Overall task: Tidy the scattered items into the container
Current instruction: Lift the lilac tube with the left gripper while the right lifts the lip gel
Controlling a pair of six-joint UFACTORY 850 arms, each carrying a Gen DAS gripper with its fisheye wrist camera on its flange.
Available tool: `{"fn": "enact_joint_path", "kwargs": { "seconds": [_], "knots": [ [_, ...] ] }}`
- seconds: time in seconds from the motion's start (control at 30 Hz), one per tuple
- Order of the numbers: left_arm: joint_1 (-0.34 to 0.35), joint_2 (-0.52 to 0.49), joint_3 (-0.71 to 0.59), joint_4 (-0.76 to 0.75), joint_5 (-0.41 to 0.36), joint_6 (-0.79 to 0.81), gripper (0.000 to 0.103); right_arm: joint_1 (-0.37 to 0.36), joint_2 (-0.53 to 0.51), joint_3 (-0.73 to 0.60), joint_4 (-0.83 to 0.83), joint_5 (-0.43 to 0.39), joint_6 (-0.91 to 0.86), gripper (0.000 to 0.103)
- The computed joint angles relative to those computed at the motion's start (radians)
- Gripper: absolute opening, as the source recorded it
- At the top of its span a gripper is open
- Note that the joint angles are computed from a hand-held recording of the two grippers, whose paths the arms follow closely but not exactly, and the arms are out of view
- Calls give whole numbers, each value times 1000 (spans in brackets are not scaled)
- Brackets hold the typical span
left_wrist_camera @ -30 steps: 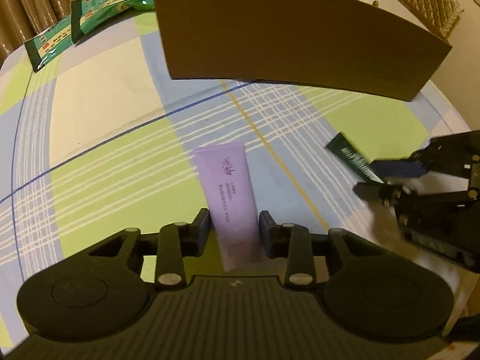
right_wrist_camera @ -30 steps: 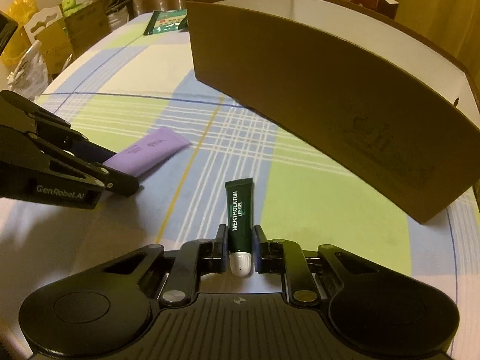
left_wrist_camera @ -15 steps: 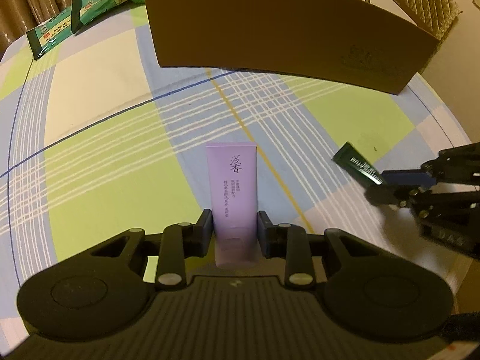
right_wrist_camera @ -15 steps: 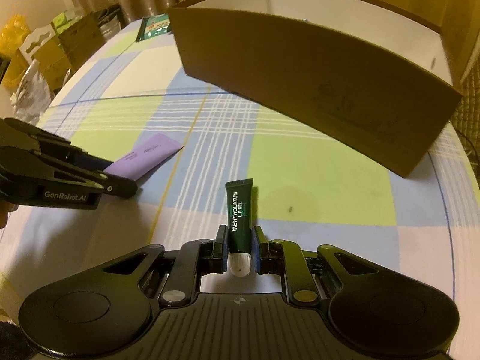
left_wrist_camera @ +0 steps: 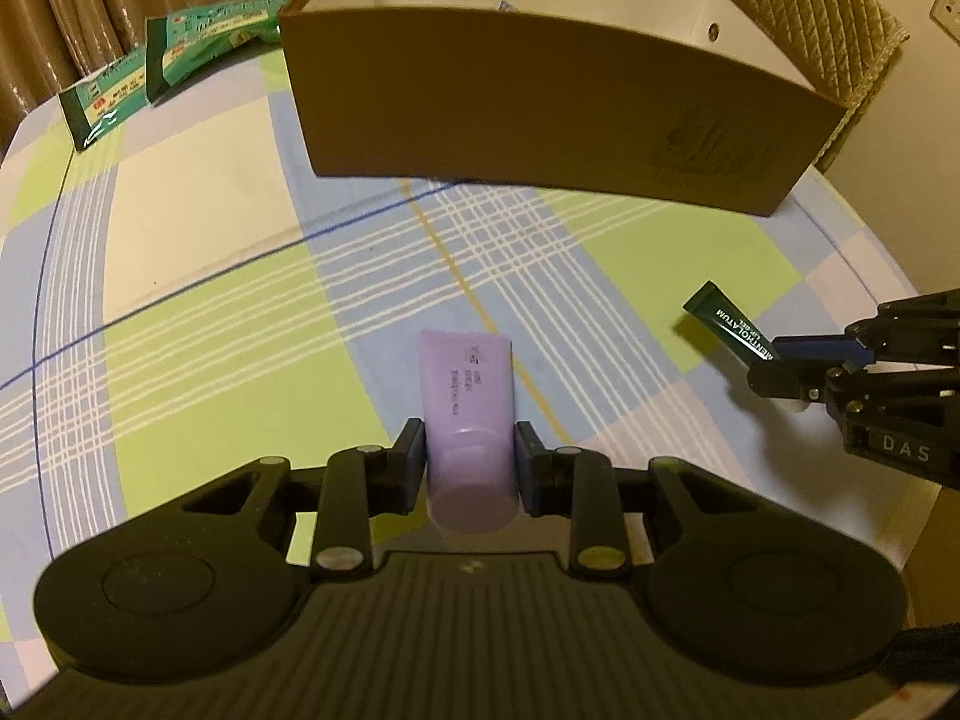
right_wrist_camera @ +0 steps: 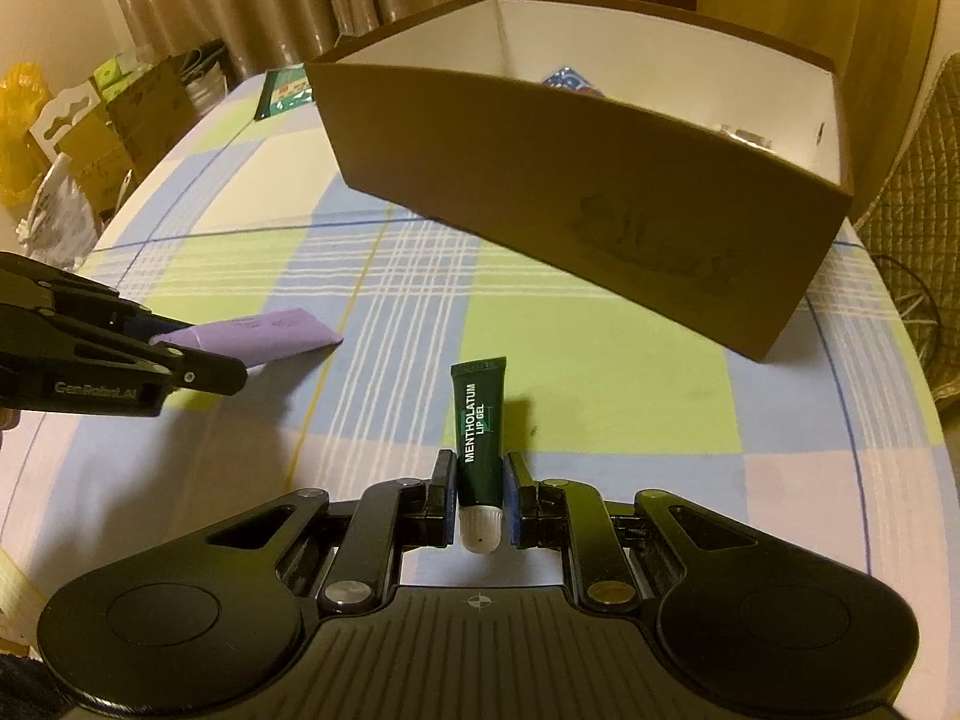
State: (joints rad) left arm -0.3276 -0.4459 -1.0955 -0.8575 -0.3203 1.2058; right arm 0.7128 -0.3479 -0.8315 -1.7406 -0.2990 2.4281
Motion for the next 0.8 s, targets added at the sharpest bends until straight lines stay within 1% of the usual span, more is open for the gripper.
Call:
{"fn": "enact_joint_path", "kwargs": {
  "seconds": [0.57, 0.8],
  "knots": [
    [23, 32, 17, -139, -18, 133, 25, -6, 6, 3, -27, 7, 11, 12],
    [28, 31, 25, -210, -26, 194, 26, -5, 6, 4, -4, 7, -5, 12]
  ]
}}
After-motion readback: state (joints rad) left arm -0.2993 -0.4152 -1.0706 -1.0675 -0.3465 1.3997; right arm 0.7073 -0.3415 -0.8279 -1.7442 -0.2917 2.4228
